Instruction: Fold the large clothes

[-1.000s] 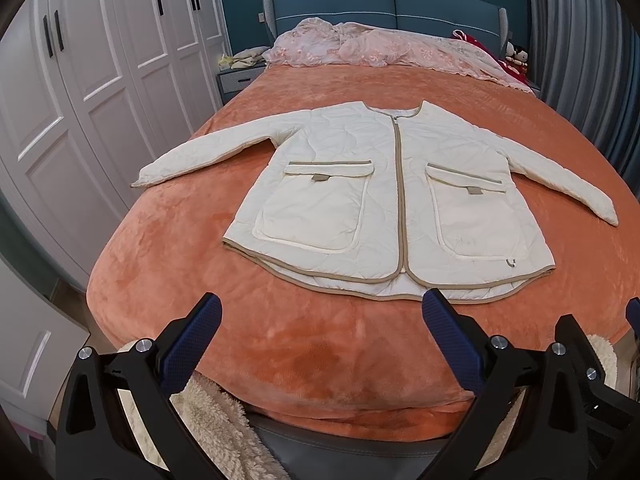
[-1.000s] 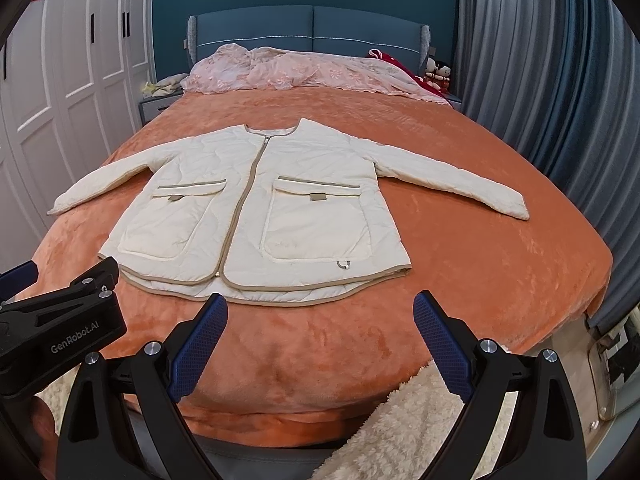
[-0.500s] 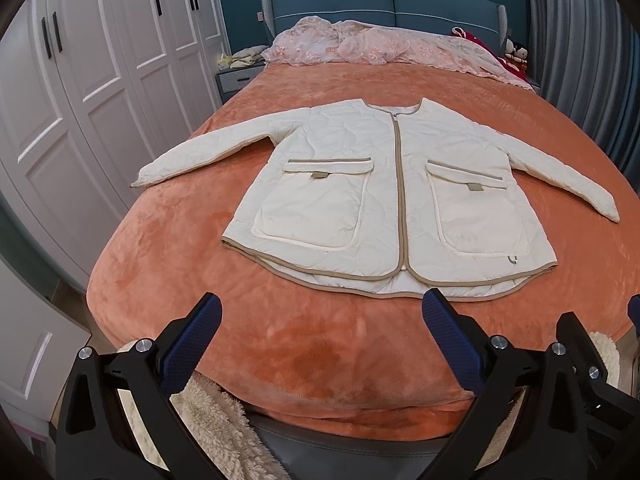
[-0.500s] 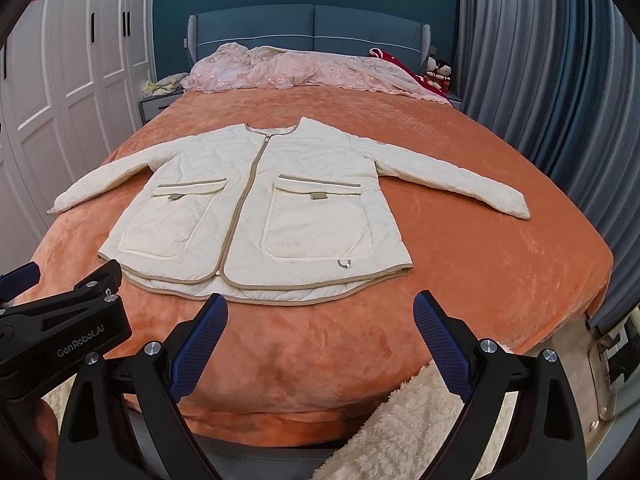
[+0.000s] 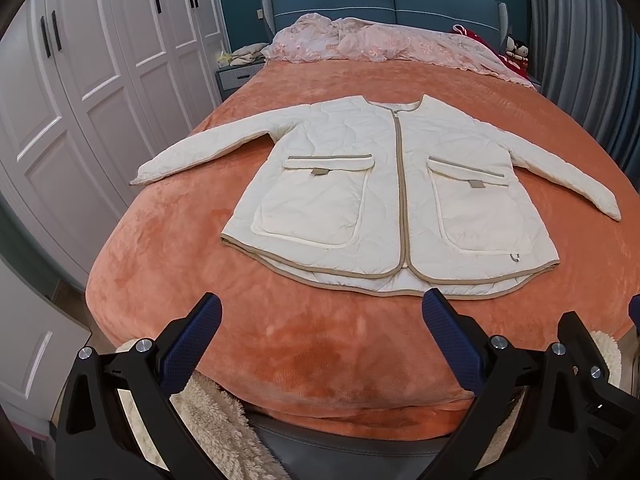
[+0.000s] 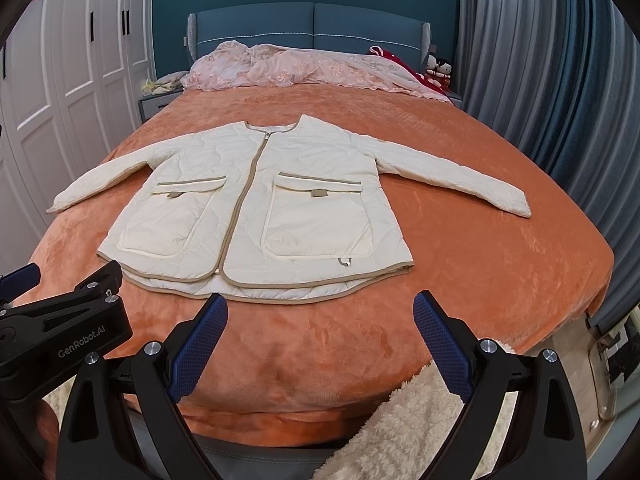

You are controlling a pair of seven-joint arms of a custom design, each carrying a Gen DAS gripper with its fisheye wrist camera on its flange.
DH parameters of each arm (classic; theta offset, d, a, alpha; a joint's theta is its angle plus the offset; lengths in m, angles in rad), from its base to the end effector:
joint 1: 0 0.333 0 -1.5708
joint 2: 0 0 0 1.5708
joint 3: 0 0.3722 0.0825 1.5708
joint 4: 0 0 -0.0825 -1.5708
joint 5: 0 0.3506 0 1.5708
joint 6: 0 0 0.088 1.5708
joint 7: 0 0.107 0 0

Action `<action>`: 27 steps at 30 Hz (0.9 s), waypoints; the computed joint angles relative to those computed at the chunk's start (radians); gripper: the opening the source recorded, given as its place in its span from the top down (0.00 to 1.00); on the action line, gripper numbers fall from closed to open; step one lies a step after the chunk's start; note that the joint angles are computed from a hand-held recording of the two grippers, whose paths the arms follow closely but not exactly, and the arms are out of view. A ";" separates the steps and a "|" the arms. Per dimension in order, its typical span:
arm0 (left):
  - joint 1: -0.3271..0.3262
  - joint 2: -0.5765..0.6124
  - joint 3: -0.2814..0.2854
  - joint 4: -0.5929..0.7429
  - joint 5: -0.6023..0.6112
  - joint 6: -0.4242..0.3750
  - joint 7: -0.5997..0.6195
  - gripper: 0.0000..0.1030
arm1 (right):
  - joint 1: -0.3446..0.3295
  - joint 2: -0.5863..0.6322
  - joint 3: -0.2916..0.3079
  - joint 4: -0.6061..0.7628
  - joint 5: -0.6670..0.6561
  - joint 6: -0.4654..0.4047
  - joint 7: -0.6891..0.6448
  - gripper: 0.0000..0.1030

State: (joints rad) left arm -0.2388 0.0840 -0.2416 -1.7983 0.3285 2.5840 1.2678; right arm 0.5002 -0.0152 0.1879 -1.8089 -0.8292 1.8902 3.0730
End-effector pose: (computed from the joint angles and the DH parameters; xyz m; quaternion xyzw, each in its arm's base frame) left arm 0.5393 -0.2800 0.6437 -0.5210 0.7732 -0.2690 0.2416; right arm 0.4514 0.3016 0.6348 -0.4379 0.8092 -0.3575 0.1605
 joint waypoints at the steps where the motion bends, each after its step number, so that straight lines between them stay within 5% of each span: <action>1: 0.001 0.000 0.000 0.000 -0.003 0.000 0.002 0.05 | 0.000 -0.001 -0.001 -0.002 0.002 0.003 0.000 0.11; 16: -0.020 0.081 -0.005 0.077 0.048 -0.076 -0.025 0.05 | -0.041 -0.007 -0.029 -0.063 0.056 0.074 0.001 0.11; 27: -0.075 0.268 -0.005 0.319 0.107 -0.187 -0.020 0.05 | -0.175 -0.067 -0.108 -0.192 0.110 0.201 -0.016 0.11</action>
